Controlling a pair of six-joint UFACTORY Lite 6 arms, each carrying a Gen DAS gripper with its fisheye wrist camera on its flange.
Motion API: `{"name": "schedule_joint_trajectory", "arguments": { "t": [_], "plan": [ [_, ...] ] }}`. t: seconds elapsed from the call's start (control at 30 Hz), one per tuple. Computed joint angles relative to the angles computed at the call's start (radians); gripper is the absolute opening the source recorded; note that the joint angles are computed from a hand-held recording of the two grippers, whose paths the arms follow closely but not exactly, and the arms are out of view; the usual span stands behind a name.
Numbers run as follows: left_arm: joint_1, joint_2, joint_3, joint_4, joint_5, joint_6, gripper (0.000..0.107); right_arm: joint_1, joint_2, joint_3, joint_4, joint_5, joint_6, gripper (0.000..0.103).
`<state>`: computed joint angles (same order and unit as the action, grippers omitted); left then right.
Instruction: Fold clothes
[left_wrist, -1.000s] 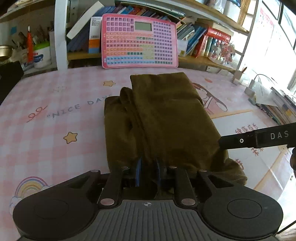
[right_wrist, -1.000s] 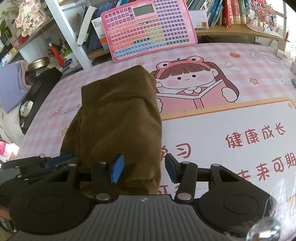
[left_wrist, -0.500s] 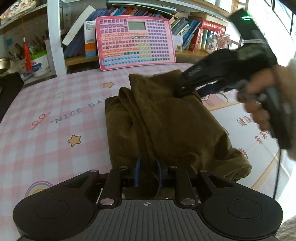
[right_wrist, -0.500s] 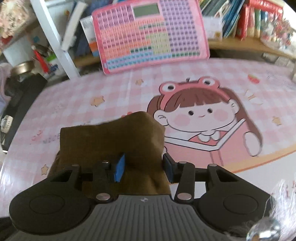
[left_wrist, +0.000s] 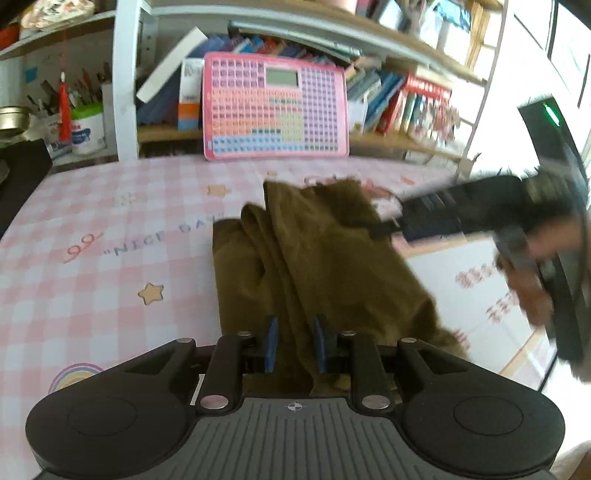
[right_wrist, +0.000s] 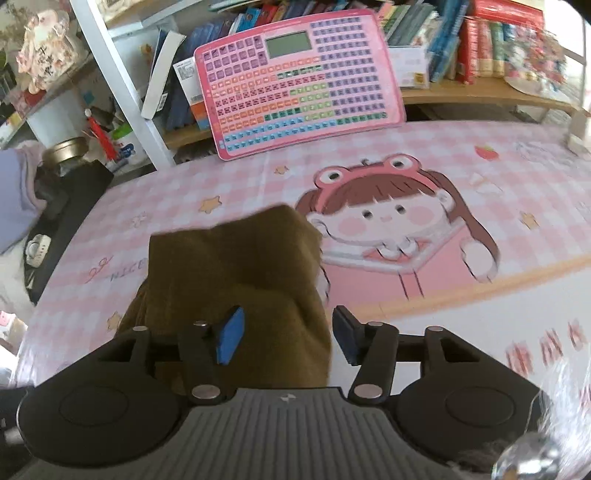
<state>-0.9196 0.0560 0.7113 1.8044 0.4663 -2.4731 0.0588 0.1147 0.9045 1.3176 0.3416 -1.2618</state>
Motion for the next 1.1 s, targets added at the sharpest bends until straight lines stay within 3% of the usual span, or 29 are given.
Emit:
{"name": "schedule_joint_trajectory", "arguments": {
  "t": [0.2,0.37,0.47,0.53,0.67,1.1],
  "plan": [
    [-0.061,-0.038,0.007,-0.110,0.065,0.058,0.041,-0.056,-0.227,-0.221,-0.064,0.026,0.025,0.062],
    [-0.111,-0.041,0.021,-0.206,0.104,0.119,0.067,-0.089,-0.387,-0.348,-0.158,0.051,0.088,0.068],
    [-0.137,-0.027,0.038,-0.256,0.115,0.152,0.074,-0.091,-0.441,-0.386,-0.224,0.050,0.143,0.073],
    [-0.157,-0.006,0.060,-0.292,0.126,0.176,0.078,-0.089,-0.464,-0.401,-0.272,0.047,0.180,0.081],
    [-0.203,0.045,0.123,-0.406,0.170,0.242,0.087,-0.104,-0.476,-0.410,-0.347,0.078,0.206,0.086],
    [-0.348,0.197,0.342,-0.746,0.388,0.303,0.094,-0.381,-0.410,-0.376,-0.319,0.359,-0.127,0.093]
  ]
}}
